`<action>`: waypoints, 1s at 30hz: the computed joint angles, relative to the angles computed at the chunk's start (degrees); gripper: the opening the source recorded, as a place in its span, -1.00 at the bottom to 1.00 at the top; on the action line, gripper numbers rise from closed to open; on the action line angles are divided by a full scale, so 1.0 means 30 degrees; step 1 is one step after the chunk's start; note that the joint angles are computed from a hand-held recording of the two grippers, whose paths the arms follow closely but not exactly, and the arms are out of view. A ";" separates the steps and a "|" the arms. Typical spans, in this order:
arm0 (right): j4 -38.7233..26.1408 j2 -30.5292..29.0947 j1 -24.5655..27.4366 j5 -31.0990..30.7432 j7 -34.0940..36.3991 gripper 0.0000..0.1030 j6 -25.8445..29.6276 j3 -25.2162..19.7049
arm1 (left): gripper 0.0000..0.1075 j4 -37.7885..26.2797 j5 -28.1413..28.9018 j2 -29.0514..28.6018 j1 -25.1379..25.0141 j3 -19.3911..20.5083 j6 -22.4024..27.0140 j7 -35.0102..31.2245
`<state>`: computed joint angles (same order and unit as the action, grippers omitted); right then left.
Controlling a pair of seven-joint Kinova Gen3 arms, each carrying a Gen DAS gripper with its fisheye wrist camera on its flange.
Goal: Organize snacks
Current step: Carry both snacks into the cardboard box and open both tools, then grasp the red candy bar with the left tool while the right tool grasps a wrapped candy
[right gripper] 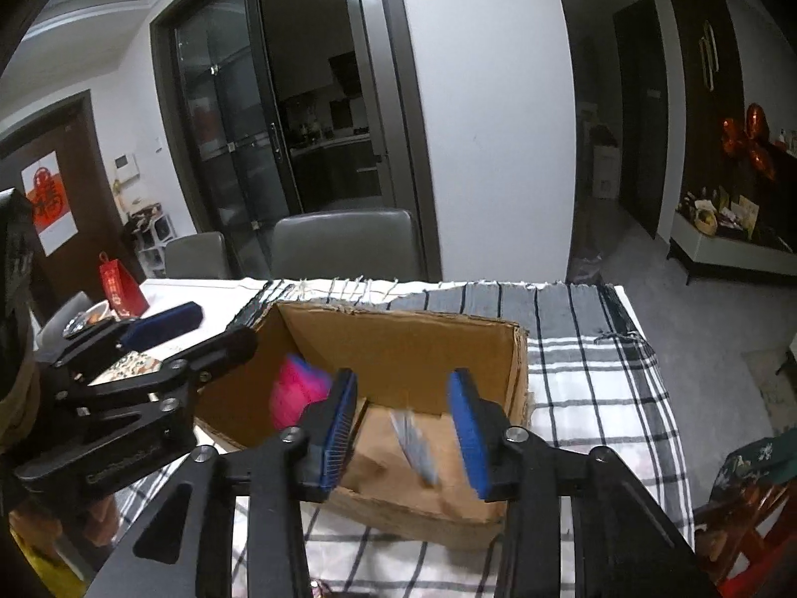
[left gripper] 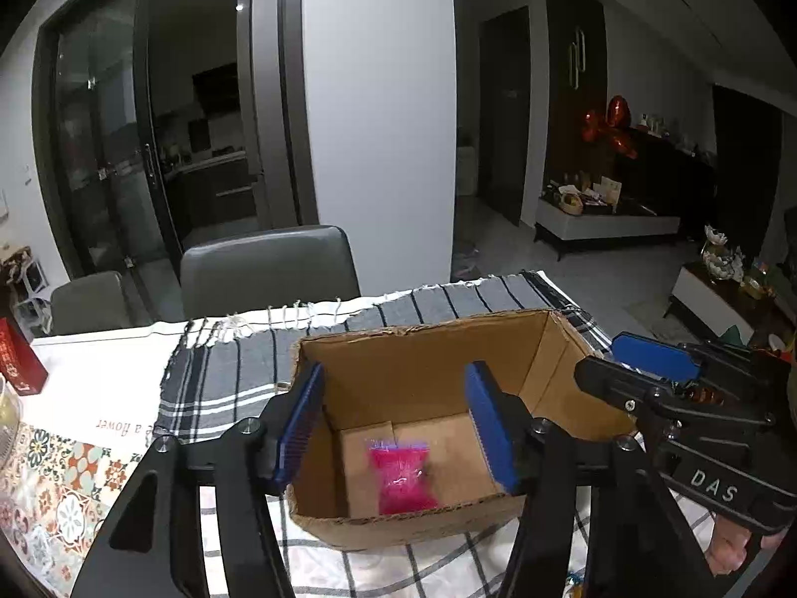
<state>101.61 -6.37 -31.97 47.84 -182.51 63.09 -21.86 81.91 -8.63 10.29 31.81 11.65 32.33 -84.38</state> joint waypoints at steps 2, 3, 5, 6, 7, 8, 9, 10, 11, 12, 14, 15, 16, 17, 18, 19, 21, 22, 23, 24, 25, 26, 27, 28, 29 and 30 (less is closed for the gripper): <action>0.0249 -0.0248 -0.0131 0.0108 -0.0491 -0.23 0.0086 -0.0278 | 0.10 0.0307 -0.0019 -0.0287 0.0012 -0.0042 -0.0022 0.0150; 0.0237 -0.0268 -0.0144 0.0151 -0.0597 -0.23 0.0176 -0.0368 | 0.11 0.0729 -0.0143 -0.0626 0.0039 -0.0094 -0.0173 0.0342; 0.0254 -0.0363 -0.0375 0.0395 -0.1108 -0.23 0.0611 -0.0842 | 0.11 0.1206 -0.0484 -0.1089 0.0090 -0.0114 -0.0213 0.0673; 0.0243 -0.0390 -0.0476 0.0500 -0.1282 -0.23 0.0771 -0.0999 | 0.11 0.1589 -0.0321 -0.1426 -0.0100 0.0004 -0.0356 0.0594; 0.0258 -0.0434 -0.0667 0.0683 -0.1647 -0.23 0.1080 -0.1319 | 0.11 0.1833 0.0130 -0.1708 -0.0405 0.0146 -0.0422 0.0205; 0.0194 -0.0415 -0.0832 0.0792 -0.1852 -0.23 0.1360 -0.1528 | 0.11 0.2228 0.0299 -0.2081 -0.0558 0.0213 -0.0568 0.0126; 0.0124 -0.0394 -0.1007 0.0903 -0.2051 -0.23 0.1651 -0.1712 | 0.11 0.2549 0.0209 -0.2399 -0.0638 0.0278 -0.0694 0.0269; 0.0051 -0.0359 -0.1246 0.1060 -0.2335 -0.23 0.1996 -0.1971 | 0.11 0.3070 -0.0023 -0.2889 -0.0712 0.0330 -0.0945 0.0515; -0.0025 -0.0318 -0.1522 0.1221 -0.2608 -0.23 0.2339 -0.2226 | 0.11 0.3324 -0.0056 -0.3171 -0.0883 0.0410 -0.1083 0.0536; -0.0140 -0.0234 -0.1791 0.1378 -0.2836 -0.23 0.2685 -0.2422 | 0.11 0.3923 -0.0270 -0.3740 -0.1022 0.0499 -0.1369 0.0717; -0.0315 -0.0106 -0.2431 0.1696 -0.3291 -0.23 0.3313 -0.2774 | 0.11 0.4788 -0.0140 -0.4551 -0.1415 0.0701 -0.1826 0.0577; -0.0368 -0.0042 -0.2793 0.1881 -0.3606 -0.23 0.3559 -0.2973 | 0.11 0.5245 -0.0023 -0.5014 -0.1595 0.0786 -0.1991 0.0415; -0.0514 0.0087 -0.3128 0.1994 -0.3761 -0.23 0.3813 -0.3088 | 0.11 0.5636 0.0018 -0.5402 -0.1798 0.0911 -0.2124 0.0331; -0.0524 0.0117 -0.3450 0.2115 -0.3916 -0.23 0.3977 -0.3132 | 0.11 0.5984 0.0057 -0.5764 -0.1994 0.1040 -0.2214 0.0238; -0.0605 0.0217 -0.3788 0.2283 -0.4102 -0.23 0.4230 -0.3247 | 0.11 0.6463 0.0142 -0.6251 -0.2192 0.1106 -0.2331 0.0125; -0.0716 0.0376 -0.4164 0.2435 -0.4267 -0.23 0.4570 -0.3387 | 0.11 0.6773 0.0282 -0.6580 -0.2381 0.1210 -0.2399 0.0059; -0.0876 0.0660 -0.4904 0.2742 -0.4605 -0.23 0.5090 -0.3464 | 0.11 0.7388 0.0898 -0.7272 -0.2563 0.1074 -0.2373 -0.0422; -0.0956 0.0815 -0.5297 0.2861 -0.4740 -0.23 0.5322 -0.3491 | 0.11 0.7648 0.1201 -0.7557 -0.2628 0.0993 -0.2336 -0.0693; -0.0981 0.0931 -0.5674 0.2985 -0.4900 -0.23 0.5449 -0.3475 | 0.11 0.7828 0.1404 -0.7752 -0.2754 0.1010 -0.2318 -0.0875; -0.1077 0.1100 -0.6039 0.3080 -0.5069 -0.23 0.5581 -0.3443 | 0.11 0.8220 0.1530 -0.8122 -0.2924 0.1055 -0.2367 -0.0975; -0.1074 0.1211 -0.6409 0.3113 -0.5283 -0.23 0.5583 -0.3394 | 0.11 0.8474 0.1724 -0.8358 -0.2973 0.0998 -0.2384 -0.1224; -0.1017 0.1267 -0.6759 0.3138 -0.5544 -0.23 0.5619 -0.3345 | 0.11 0.8817 0.1827 -0.8666 -0.3085 0.1014 -0.2383 -0.1405; -0.1015 0.1358 -0.7050 0.3109 -0.5724 -0.23 0.5579 -0.3264 | 0.11 0.9124 0.1934 -0.8930 -0.3208 0.1058 -0.2415 -0.1528; -0.0969 0.1463 -0.7329 0.3045 -0.5883 -0.23 0.5470 -0.3194 | 0.11 0.9316 0.2101 -0.9092 -0.3226 0.1009 -0.2398 -0.1741; -0.0902 0.1563 -0.7598 0.3034 -0.6087 -0.23 0.5431 -0.3135 | 0.11 0.9460 0.2183 -0.9263 -0.3355 0.1089 -0.2293 -0.1825; -0.0864 0.1624 -0.7798 0.2955 -0.6160 -0.23 0.5322 -0.3011 | 0.11 0.9761 0.2390 -0.9476 -0.3325 0.0975 -0.2273 -0.2007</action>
<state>99.02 -1.50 -55.36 56.70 -200.99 79.05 -30.89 111.19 -1.46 -18.14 21.83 14.58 25.51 -90.40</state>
